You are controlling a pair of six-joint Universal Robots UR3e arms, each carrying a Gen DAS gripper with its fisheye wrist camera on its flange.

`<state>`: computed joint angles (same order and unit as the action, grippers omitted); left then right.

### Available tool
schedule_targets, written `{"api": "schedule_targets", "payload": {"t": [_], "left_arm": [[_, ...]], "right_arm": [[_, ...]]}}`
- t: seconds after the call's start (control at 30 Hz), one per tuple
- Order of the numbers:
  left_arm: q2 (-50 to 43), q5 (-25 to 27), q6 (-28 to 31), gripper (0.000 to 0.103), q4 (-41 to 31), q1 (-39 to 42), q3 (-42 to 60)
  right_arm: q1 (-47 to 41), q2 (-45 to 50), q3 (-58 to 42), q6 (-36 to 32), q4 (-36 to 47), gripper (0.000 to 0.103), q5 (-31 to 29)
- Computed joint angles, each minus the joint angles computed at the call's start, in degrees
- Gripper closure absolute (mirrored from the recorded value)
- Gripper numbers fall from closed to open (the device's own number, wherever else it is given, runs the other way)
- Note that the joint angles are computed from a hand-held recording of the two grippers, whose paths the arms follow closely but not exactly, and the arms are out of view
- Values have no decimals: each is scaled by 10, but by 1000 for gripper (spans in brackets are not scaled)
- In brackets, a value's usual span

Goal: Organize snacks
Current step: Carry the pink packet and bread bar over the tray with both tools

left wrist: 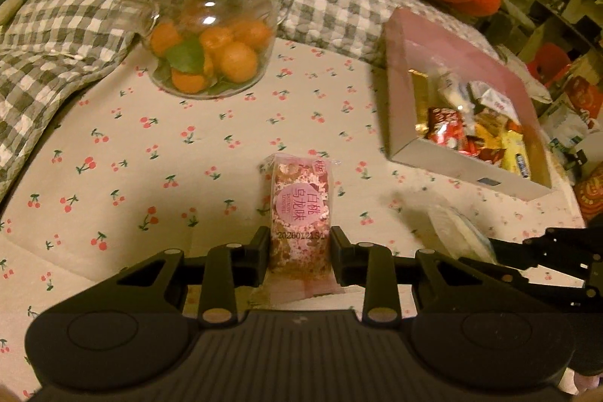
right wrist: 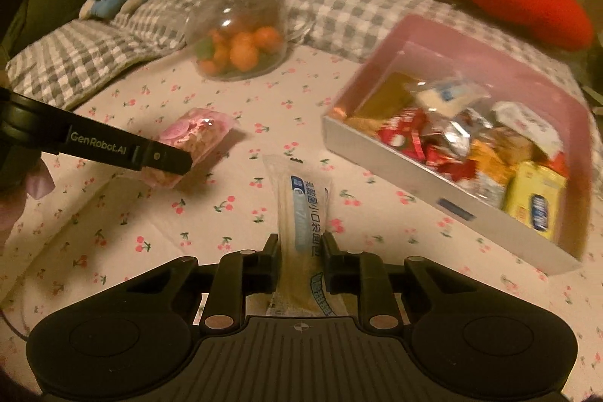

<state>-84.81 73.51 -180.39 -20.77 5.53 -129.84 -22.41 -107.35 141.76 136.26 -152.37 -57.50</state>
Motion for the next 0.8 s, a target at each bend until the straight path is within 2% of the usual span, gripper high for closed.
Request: {"api": "schedule_targets", "payload": {"t": [0.2, 0.43, 0.6, 0.8], "left_arm": [[-4, -3, -11, 73, 31, -20, -2], [-43, 10, -32, 73, 110, -68, 15], [-72, 20, -44, 73, 167, -100, 32], [-111, 42, -46, 73, 199, -129, 62]], "right_arm": [[-111, -108, 5, -72, 157, 82, 64], [-224, -162, -6, -164, 293, 82, 123], [-243, -102, -31, -146, 254, 82, 137], [-263, -17, -82, -110, 213, 82, 156]]}}
